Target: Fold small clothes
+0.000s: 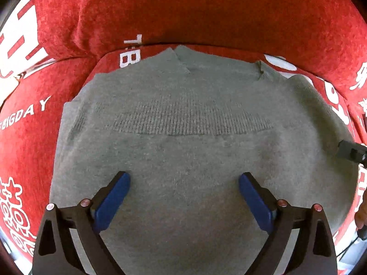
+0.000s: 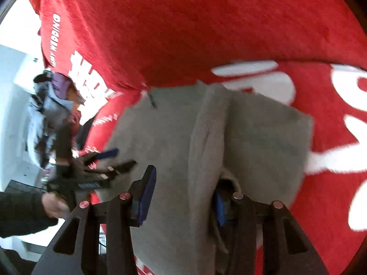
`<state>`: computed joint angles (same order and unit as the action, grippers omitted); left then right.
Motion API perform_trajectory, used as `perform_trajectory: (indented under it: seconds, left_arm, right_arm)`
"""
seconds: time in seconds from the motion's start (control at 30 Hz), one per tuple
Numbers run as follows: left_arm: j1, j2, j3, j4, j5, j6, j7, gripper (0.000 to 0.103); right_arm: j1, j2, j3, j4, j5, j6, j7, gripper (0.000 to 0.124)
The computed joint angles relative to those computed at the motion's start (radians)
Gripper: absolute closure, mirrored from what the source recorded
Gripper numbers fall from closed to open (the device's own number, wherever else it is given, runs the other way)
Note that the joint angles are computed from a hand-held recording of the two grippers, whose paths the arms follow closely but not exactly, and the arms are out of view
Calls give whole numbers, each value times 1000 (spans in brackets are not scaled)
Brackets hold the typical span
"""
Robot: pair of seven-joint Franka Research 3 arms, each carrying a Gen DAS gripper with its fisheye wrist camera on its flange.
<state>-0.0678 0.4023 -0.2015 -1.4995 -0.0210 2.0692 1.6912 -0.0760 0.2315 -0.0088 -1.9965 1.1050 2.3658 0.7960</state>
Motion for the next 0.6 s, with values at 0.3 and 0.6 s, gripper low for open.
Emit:
perform_trajectory:
  seconds: [0.3,0.6]
  left_arm:
    - [-12,-20,3,-53,26,64,-25,3]
    - [-11,0,7,4,34,-5,-22,3]
  right_arm:
    - [-11,77,21,131,-25,47,10,74]
    - [48,-74,-33,-59,-313,251,271,74]
